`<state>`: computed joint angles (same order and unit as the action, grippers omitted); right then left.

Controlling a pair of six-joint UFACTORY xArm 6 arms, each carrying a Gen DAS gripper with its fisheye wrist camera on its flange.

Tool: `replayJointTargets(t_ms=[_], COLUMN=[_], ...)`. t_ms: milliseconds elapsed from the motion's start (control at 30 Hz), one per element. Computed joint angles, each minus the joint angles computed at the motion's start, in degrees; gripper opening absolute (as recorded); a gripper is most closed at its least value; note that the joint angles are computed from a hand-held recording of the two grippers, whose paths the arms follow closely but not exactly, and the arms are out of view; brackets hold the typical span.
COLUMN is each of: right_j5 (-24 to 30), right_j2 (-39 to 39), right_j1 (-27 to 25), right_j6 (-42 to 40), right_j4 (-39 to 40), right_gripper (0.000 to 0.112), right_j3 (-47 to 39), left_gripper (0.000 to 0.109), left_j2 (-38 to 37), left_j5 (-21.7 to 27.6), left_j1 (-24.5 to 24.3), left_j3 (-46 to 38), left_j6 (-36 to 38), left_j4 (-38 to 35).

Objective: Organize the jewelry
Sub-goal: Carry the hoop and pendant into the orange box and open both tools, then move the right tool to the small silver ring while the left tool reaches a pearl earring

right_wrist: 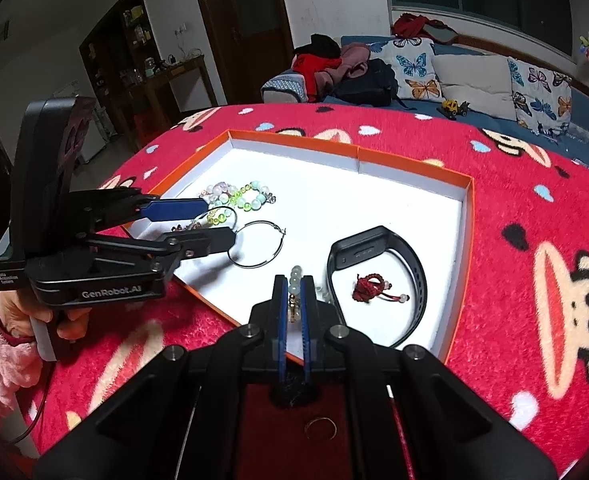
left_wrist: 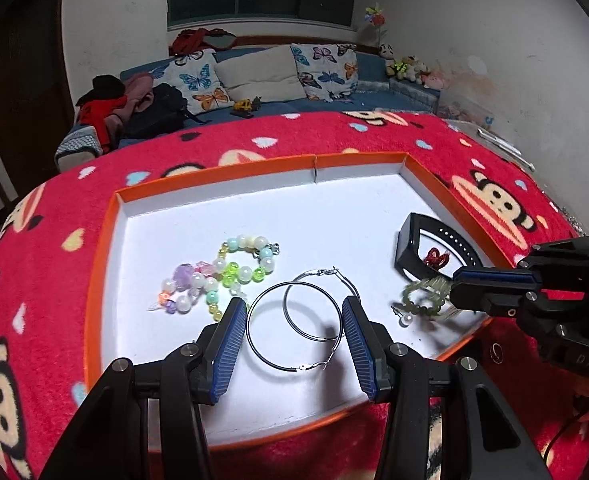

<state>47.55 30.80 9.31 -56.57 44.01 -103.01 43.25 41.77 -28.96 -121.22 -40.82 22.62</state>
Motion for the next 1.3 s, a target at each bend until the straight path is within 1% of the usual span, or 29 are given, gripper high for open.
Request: replayJointTargets(t_ms=[167,300,400,567,667,933,1067,1200,1300], right_j5=[0.4,1.6,1.2,1.6,1.3,1.8,1.9,1.8,1.3], right_j2=[0.4,0.5,0.2,-1.4,-3.2,-9.7,-10.5,-10.3,-10.3], right_j1=[-0.1,-0.3,-0.3,-1.0,-1.6,-4.2,-4.7,-4.9,-4.7], right_j6=[0.9,1.4,1.3,1.2,0.4,-1.1,-0.6,0.5,0.4], right_j4=[-0.5,-0.4,-0.4,-0.6,-0.4,-1.9,-3.6,-4.6,-4.7], right_gripper=[0.01,0.01,0.011,0.017,0.02,0.02,0.02,0.02,0.02], right_j3=[-0.3,-0.6,-0.3,1.4,3.6,13.1,15.6,16.2,16.5], left_gripper=[0.053,0.053,0.053,0.056,0.056,0.056,0.056,0.056,0.056], left_j2=[1.9,1.5,1.6,1.7,0.6,-7.4,-11.9,-15.6,-17.6], left_j5=[1.3,1.2,1.6,2.3,2.1,0.2,0.4,0.5,0.3], left_j1=[0.0,0.0,-0.1,-0.3,-0.5,-2.2,-3.5,-5.2,-6.1], left_j3=[-2.4,-1.8,-2.0,-2.5,-1.1,9.0,14.8,19.7,22.3], left_j6=[0.6,0.7,0.6,0.1,-1.0,-6.1,-8.8,-11.8,-12.4], left_j4=[-0.4,-0.6,-0.1,0.6,1.6,6.1,7.5,10.0,9.6])
